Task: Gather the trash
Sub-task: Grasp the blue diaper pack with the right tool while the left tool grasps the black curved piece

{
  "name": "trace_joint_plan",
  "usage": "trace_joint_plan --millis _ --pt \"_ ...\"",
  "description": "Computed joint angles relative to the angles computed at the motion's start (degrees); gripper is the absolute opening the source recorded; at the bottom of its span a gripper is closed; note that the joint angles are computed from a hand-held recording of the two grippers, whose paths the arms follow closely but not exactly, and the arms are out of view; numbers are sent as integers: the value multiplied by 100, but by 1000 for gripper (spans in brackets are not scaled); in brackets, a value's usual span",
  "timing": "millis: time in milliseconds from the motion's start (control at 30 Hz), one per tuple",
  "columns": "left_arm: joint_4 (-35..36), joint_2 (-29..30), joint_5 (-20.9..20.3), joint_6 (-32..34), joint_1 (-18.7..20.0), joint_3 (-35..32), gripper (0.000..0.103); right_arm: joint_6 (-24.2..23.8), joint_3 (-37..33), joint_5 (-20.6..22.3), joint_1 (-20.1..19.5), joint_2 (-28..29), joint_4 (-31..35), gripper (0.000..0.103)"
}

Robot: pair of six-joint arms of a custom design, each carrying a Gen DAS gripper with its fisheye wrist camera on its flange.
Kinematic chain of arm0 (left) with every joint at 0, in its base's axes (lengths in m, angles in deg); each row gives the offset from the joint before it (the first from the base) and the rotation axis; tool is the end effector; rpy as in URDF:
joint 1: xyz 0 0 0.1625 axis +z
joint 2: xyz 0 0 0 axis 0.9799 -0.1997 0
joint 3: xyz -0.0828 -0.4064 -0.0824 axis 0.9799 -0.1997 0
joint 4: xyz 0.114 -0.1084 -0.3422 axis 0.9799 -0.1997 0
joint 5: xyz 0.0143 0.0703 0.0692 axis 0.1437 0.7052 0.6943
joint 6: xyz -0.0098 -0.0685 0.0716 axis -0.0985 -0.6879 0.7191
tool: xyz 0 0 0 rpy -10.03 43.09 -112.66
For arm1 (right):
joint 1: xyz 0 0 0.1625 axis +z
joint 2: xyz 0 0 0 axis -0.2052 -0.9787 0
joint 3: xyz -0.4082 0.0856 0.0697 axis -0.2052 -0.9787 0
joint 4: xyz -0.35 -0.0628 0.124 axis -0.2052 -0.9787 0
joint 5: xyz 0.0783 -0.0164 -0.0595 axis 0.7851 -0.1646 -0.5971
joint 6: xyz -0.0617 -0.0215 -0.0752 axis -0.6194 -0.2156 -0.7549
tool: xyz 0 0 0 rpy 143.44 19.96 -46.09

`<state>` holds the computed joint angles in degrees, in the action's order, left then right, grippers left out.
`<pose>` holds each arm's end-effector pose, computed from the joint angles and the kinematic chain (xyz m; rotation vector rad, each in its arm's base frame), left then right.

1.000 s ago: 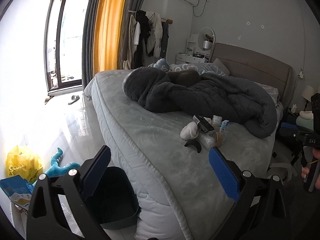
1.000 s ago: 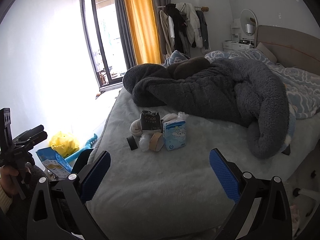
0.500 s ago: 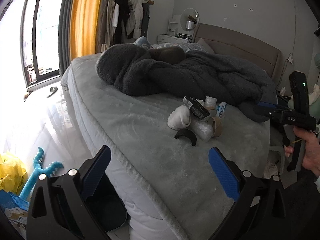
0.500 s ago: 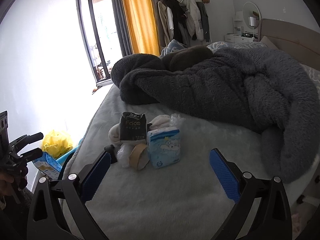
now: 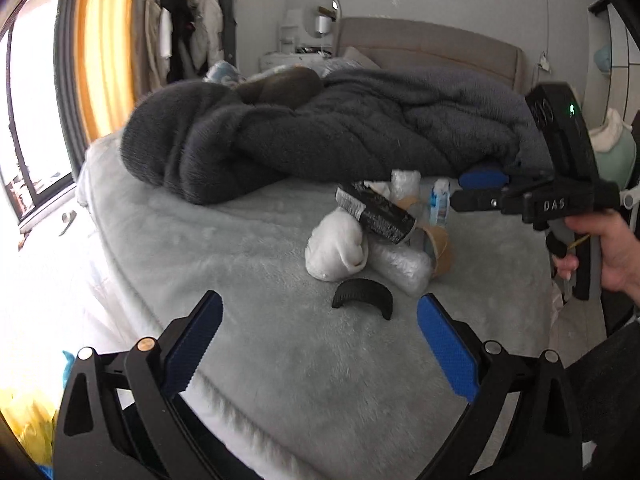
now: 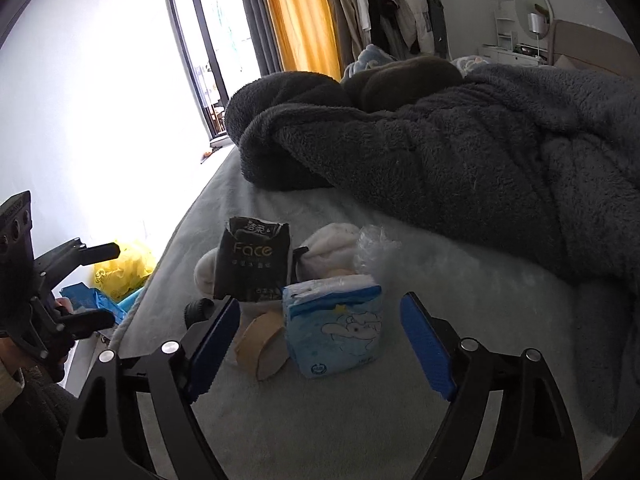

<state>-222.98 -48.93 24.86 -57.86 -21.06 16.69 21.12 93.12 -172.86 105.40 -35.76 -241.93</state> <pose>-0.2364 -0.7021 0.1521 1.0809 2.3797 -0.7743 0.1559 -0.7107 0.2447 0.7523 -2.5019 0.8687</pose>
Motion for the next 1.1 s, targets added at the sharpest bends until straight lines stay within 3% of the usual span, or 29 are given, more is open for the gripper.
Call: trace_joint_plan --millis 167,333,500,567,667,900,1100 --pt "588 262 -370 -43 165 -457 99 188 -220 183 -107 67 360 83" --pt "600 505 -445 191 163 -661 99 318 -349 296 -158 129 476 83" --pt "902 687 -571 166 243 -942 97 433 -417 240 -144 190 538 75" --pt "977 725 -647 95 277 -1006 87 480 -427 229 -141 209 542 68" --pt "1040 792 -637 18 287 -1080 85 517 -376 259 -166 216 474 61" --pt "1143 858 -510 -4 247 -1090 72 483 -222 196 -94 159 164 56" --pt "1214 874 -354 -396 214 -1120 54 563 -178 233 -8 123 -122 56"
